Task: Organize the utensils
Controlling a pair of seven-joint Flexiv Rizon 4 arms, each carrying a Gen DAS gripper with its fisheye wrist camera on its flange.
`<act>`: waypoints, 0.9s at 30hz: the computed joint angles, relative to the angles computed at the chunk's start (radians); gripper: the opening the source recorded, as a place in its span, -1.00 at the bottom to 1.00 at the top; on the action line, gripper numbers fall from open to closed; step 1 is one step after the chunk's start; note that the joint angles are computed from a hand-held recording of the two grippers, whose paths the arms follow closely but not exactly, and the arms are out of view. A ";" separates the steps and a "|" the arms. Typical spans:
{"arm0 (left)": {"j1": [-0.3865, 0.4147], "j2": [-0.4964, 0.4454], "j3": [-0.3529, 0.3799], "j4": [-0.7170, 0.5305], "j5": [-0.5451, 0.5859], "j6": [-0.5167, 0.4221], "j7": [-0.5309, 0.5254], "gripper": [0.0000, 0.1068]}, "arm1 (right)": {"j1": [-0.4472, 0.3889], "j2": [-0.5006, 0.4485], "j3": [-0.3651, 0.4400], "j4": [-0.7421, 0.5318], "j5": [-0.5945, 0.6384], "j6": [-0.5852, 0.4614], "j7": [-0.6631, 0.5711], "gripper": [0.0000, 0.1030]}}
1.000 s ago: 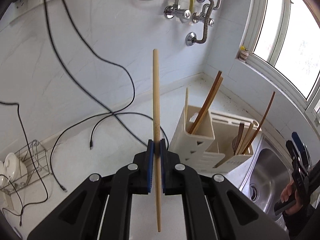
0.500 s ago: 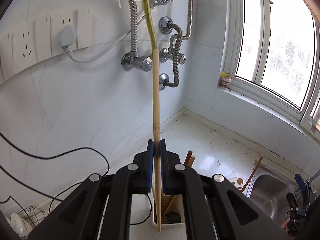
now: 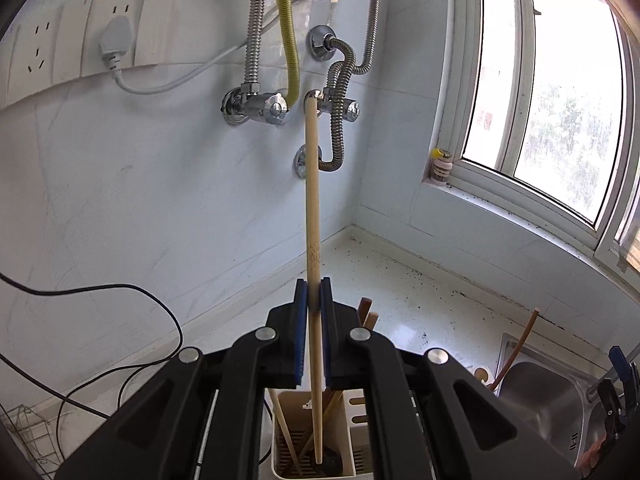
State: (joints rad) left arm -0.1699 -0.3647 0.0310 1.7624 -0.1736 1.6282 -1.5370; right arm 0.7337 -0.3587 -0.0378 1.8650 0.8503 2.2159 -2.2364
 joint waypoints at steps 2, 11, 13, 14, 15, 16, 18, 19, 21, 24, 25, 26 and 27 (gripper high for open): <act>0.009 -0.011 -0.009 0.051 0.008 0.125 -0.014 -0.88 | 0.016 0.002 -0.014 -0.009 0.019 -0.012 -0.029 0.28; 0.075 -0.023 -0.080 0.221 0.038 0.456 -0.022 -0.88 | 0.046 -0.003 -0.029 -0.044 0.039 -0.042 -0.078 0.28; 0.093 -0.018 -0.096 0.241 0.057 0.463 -0.025 -0.88 | 0.049 -0.006 -0.029 -0.046 0.034 -0.047 -0.077 0.28; 0.101 -0.016 -0.102 0.248 0.067 0.460 -0.027 -0.88 | 0.052 -0.007 -0.031 -0.046 0.033 -0.051 -0.076 0.28; 0.118 -0.013 -0.116 0.255 0.083 0.454 -0.035 -0.88 | 0.055 -0.008 -0.032 -0.046 0.030 -0.053 -0.075 0.28; 0.117 -0.012 -0.113 0.259 0.080 0.449 -0.035 -0.88 | 0.058 -0.008 -0.033 -0.044 0.026 -0.055 -0.072 0.28; 0.082 -0.010 -0.082 0.278 0.043 0.480 -0.028 -0.76 | 0.061 -0.008 -0.033 -0.040 0.013 -0.057 -0.062 0.28; 0.063 -0.010 -0.066 0.285 0.019 0.494 -0.019 -0.40 | 0.061 -0.008 -0.032 -0.038 0.005 -0.055 -0.056 0.28; 0.084 -0.001 -0.080 0.307 0.036 0.537 -0.045 0.08 | 0.065 -0.006 -0.034 -0.033 -0.006 -0.055 -0.050 0.28; 0.066 0.022 -0.062 0.335 0.015 0.556 -0.026 0.19 | 0.069 -0.004 -0.039 -0.030 -0.016 -0.060 -0.038 0.37; 0.054 0.029 -0.053 0.346 0.000 0.568 -0.014 0.40 | 0.069 -0.004 -0.037 -0.027 -0.024 -0.058 -0.031 0.37; 0.041 0.034 -0.044 0.360 -0.017 0.587 -0.004 0.53 | 0.067 -0.003 -0.035 -0.024 -0.033 -0.059 -0.024 0.37; 0.048 0.044 -0.047 0.373 -0.010 0.603 -0.010 0.71 | 0.063 -0.003 -0.031 -0.020 -0.045 -0.059 -0.013 0.37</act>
State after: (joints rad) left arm -0.1221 -0.3211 -0.0163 2.1357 -0.1839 2.2315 -1.5469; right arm 0.7967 -0.3618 -0.0685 1.8453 0.8053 2.1571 -2.2495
